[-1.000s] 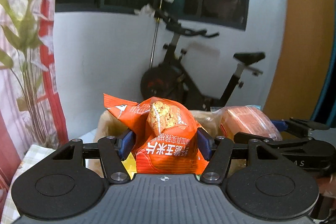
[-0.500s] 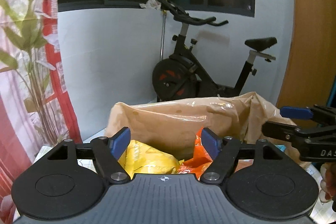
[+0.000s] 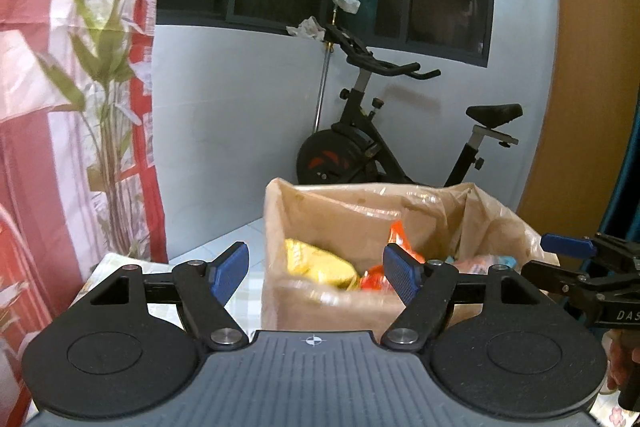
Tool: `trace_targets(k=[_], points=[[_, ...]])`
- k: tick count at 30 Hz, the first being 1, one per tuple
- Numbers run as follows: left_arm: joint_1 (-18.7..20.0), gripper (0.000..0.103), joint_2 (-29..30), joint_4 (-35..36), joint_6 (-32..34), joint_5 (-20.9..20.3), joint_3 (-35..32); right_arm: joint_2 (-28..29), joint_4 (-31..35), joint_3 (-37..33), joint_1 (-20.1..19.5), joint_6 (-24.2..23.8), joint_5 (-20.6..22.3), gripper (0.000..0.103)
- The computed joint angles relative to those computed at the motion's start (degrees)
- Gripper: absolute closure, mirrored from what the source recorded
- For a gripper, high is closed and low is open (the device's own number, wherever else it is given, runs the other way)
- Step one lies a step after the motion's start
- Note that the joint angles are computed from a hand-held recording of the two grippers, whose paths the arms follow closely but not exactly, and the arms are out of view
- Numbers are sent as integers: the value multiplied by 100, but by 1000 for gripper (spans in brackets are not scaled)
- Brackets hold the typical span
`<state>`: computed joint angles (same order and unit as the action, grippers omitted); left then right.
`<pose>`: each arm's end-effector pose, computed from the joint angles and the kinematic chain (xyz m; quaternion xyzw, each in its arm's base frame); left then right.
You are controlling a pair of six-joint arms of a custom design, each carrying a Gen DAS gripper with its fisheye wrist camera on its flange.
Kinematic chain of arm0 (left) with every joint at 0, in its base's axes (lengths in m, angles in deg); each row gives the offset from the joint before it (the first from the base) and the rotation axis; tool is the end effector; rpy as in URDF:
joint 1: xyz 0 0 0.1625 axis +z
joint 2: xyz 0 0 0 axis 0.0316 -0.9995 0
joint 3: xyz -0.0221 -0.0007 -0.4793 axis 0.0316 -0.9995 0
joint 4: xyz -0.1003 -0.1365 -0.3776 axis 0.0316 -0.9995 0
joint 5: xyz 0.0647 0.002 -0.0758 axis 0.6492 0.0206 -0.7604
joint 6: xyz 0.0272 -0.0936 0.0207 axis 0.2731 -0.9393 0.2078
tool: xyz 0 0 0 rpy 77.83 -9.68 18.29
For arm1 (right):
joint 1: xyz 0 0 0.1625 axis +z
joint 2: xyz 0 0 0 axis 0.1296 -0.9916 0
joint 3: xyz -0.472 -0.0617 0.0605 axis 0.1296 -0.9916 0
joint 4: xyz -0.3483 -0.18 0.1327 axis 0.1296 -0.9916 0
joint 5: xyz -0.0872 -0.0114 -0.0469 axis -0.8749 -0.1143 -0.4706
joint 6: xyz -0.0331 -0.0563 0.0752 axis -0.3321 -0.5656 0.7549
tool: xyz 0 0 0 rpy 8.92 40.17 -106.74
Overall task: Organize snacks
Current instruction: 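Lift both packets over the box and open both grippers to drop them in, then move both open grippers back down to the snack pile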
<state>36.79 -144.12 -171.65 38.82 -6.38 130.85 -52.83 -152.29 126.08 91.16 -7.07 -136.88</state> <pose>-0.2854 -0.5140 0.2768 0.1701 0.7708 -0.5303 0.3092 0.2437 -0.5812 0.2796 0.4277 -0.7907 0.4366 0.0349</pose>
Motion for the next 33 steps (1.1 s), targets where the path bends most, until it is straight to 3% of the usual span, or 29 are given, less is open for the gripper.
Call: trace_targets(k=[6,10,18,22,27,33], points=[[-153,27,-26,-393,-141,253,496,-73,-346,454,-55,-190,126,24],[-177,27,-16,-480,-753,318,848,-62,-610,691,-118,-342,171,24],[-204,27,-11,28,-2070,449,1397,-40,-1019,1063,-237,-519,117,25],[-162,27,-79,653,-2705,351,1598,-58,-1150,1274,-356,-684,104,25],[-153,27,42,947,-2888,203,1714,-86,-1247,1517,-539,-714,56,25],[-163,27,334,729,-2779,-36,1825,-52,-1428,1702,-792,-658,-245,27]])
